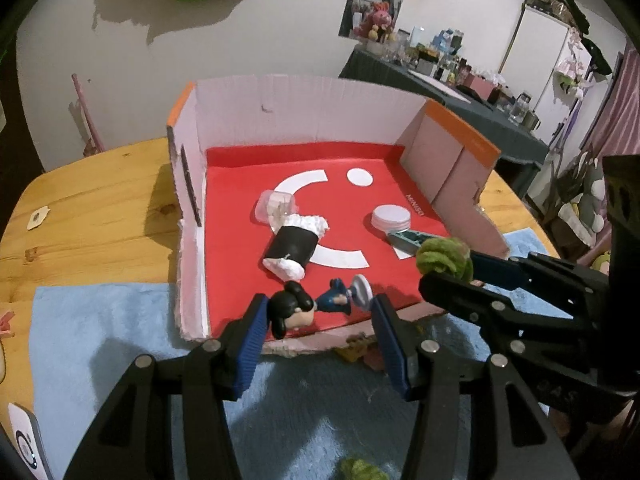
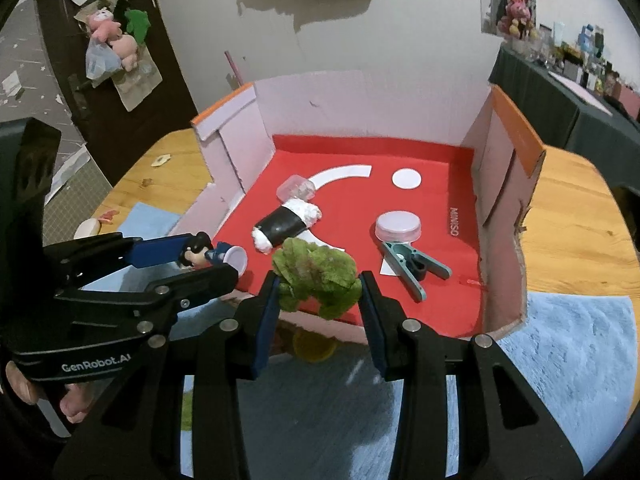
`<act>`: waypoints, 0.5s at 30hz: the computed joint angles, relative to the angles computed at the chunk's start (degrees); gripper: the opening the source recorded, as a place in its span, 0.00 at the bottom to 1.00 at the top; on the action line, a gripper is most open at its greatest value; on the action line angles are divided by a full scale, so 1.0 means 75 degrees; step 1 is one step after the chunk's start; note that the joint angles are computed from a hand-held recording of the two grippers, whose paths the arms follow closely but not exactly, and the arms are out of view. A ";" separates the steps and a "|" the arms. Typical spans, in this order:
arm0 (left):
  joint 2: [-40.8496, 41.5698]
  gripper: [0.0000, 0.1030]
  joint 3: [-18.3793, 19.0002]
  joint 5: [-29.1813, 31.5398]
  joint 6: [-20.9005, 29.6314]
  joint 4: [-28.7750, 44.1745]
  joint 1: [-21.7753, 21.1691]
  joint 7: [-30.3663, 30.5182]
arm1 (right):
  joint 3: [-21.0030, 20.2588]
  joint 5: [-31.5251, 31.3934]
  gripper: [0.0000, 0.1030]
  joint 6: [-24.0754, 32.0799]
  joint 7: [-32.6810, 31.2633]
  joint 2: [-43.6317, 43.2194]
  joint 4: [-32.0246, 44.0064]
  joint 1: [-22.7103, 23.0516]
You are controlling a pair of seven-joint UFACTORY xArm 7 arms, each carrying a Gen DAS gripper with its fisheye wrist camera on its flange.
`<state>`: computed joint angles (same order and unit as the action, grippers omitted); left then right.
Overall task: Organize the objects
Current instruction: 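Lift the green object with the right tool while the left tool carries the doll toward the box, then lower the green object onto the box floor and open the right tool while the left tool lowers the doll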
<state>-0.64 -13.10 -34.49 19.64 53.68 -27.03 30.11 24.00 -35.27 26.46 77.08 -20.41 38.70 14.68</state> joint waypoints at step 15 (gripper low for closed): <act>0.0861 0.53 -0.0148 0.1279 0.0583 0.0740 0.0225 -0.0738 | -0.0778 0.1149 0.36 -0.0347 -0.1287 0.0685 0.0018 0.0227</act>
<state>5.82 -14.22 -24.90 24.01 59.23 -25.34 24.57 18.16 -26.66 23.86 67.44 -15.27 38.83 16.38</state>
